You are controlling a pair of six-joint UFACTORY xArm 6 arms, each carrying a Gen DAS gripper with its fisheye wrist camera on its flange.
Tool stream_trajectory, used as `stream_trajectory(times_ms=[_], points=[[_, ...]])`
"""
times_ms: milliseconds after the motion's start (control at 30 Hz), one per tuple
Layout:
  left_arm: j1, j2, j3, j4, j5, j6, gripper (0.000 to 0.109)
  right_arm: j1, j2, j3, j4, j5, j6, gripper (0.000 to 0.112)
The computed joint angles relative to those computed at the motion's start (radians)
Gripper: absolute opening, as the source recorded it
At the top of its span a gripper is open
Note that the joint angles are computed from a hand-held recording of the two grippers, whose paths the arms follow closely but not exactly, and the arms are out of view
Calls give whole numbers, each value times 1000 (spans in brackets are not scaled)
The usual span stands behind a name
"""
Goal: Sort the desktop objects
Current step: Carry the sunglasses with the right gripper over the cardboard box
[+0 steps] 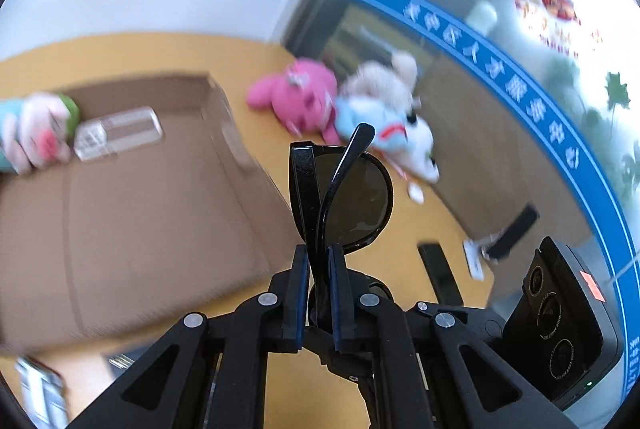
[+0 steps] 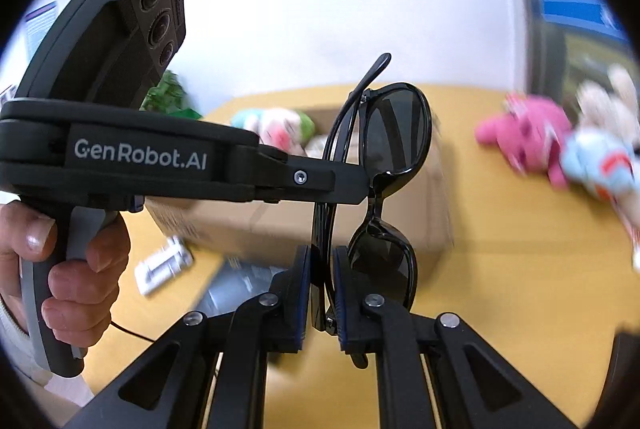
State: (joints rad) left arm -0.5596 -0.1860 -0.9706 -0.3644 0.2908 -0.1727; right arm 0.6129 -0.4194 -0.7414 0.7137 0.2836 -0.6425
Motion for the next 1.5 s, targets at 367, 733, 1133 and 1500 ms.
stream_trajectory(times_ms=[367, 733, 1133, 1500], points=[[271, 76, -251, -14, 177, 93, 5, 27, 387, -552, 0, 163, -10, 6], [404, 417, -626, -117, 372, 131, 5, -49, 739, -1022, -130, 446, 175, 6], [407, 683, -873, -222, 489, 131, 5, -73, 1004, -1290, -308, 541, 288, 19], [417, 1011, -1317, -161, 695, 34, 5, -122, 1209, -1537, -316, 679, 402, 9]])
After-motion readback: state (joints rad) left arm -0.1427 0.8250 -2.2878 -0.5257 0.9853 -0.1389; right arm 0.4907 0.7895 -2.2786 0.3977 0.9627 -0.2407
